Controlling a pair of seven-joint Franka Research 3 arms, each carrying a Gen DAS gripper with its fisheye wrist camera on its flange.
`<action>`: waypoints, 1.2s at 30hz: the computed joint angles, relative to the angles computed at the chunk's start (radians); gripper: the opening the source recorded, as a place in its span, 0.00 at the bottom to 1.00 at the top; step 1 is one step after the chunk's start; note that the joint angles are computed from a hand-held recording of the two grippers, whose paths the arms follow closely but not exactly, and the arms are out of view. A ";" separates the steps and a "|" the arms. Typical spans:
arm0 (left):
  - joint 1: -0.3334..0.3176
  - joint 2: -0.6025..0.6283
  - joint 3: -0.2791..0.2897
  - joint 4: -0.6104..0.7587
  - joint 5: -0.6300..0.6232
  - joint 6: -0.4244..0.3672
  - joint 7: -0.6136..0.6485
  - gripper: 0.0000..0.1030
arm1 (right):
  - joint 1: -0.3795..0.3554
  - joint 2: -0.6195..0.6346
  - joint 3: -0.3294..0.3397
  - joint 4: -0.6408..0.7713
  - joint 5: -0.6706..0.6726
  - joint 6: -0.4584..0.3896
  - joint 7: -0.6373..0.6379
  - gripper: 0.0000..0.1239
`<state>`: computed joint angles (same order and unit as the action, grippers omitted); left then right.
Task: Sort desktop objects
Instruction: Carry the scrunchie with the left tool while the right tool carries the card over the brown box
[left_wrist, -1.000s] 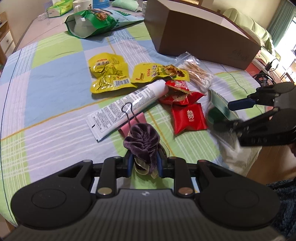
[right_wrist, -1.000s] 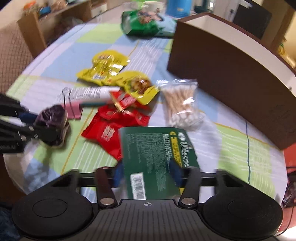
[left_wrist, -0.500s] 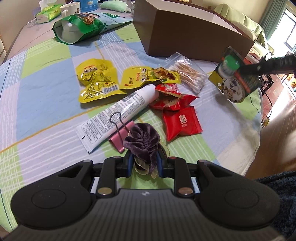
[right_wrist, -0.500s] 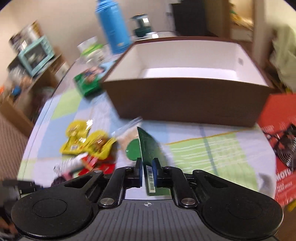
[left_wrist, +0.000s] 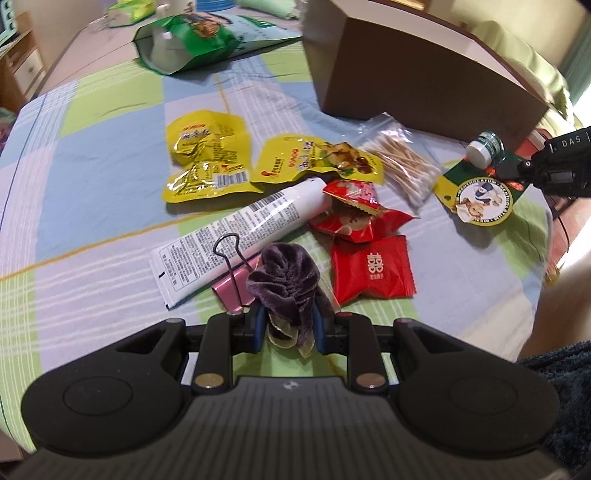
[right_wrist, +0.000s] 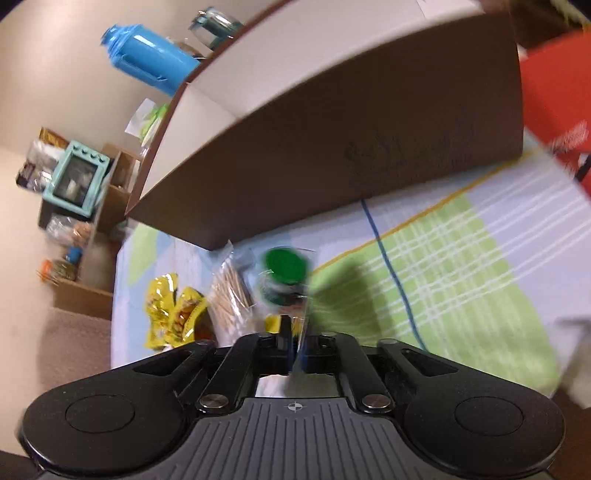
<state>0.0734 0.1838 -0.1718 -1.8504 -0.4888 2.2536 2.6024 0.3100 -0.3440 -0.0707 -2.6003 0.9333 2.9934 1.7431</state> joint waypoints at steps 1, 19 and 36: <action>-0.002 -0.005 0.001 -0.007 0.002 0.008 -0.019 0.19 | 0.034 -0.002 -0.042 0.007 0.057 -0.012 -0.047 0.00; -0.033 -0.125 0.031 -0.057 -0.068 0.005 -0.108 0.15 | -0.053 -0.134 -0.071 0.026 0.514 -0.222 -0.490 0.00; -0.094 -0.073 -0.008 0.154 -0.224 -0.021 0.051 0.15 | -0.141 -0.219 0.002 0.057 0.637 -0.015 -0.594 0.00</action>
<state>-0.0206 0.1104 -0.1794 -1.6961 -0.7133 2.2331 2.6529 0.1693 -0.5633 -0.0683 -2.5436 1.5700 2.9782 1.1490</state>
